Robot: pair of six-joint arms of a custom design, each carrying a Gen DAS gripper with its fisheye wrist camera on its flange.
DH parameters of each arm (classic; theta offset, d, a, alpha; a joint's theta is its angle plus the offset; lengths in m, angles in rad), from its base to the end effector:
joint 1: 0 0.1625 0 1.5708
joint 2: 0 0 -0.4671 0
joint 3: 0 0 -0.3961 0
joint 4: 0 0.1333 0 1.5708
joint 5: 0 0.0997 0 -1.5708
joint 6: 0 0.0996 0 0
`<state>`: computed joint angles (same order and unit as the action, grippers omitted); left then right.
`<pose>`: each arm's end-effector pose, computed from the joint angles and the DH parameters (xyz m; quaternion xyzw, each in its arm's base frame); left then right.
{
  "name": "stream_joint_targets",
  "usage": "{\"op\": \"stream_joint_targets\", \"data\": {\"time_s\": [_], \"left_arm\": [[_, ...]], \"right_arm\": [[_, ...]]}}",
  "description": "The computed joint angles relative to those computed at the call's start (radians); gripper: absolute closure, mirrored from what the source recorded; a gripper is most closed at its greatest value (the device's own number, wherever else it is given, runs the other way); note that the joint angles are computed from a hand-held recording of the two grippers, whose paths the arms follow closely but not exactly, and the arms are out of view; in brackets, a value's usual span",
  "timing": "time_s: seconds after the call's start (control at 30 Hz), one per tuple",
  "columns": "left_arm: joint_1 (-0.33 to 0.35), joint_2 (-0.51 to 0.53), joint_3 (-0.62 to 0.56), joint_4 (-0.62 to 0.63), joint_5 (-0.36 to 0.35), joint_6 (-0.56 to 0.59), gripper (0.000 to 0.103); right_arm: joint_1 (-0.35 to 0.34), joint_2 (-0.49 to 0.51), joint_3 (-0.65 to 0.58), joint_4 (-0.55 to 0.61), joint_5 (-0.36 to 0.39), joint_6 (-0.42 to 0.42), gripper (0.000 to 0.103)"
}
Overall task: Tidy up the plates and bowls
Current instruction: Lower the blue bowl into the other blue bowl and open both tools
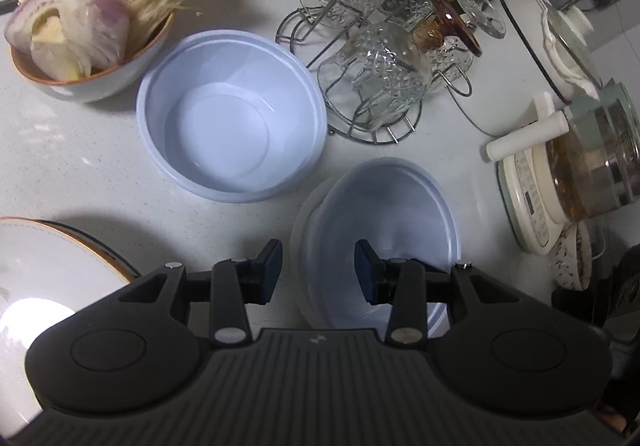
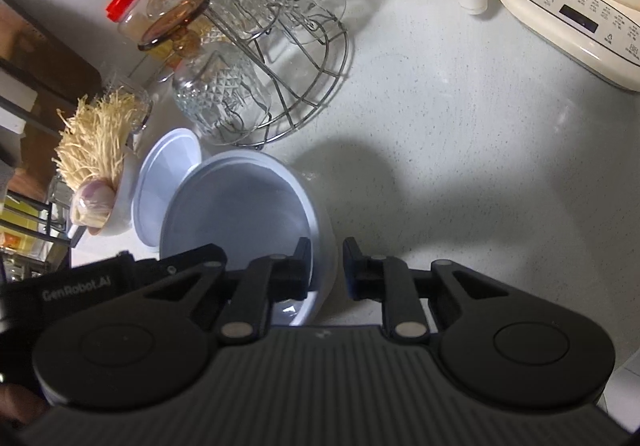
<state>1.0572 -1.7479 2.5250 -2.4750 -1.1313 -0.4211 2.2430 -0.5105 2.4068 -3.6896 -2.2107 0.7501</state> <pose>0.0005 -0.3567 0.2678 0.0312 0.9736 -0.1533 0.1663 0.3042 -0.2637 -0.0405 -0.0716 -0.9413 0.2839 0.1680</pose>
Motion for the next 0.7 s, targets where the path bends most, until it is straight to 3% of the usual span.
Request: {"op": "stream_joint_targets", "data": {"time_s": [0.27, 0.7], "left_arm": [[-0.056, -0.003, 0.011, 0.028, -0.004, -0.036, 0.058], [-0.215, -0.004, 0.100, -0.012, -0.005, -0.138, 0.058]], "right_arm": [[0.004, -0.025, 0.038, -0.037, 0.000, -0.019, 0.089], [0.039, -0.042, 0.150, -0.156, -0.083, -0.021, 0.089]]}}
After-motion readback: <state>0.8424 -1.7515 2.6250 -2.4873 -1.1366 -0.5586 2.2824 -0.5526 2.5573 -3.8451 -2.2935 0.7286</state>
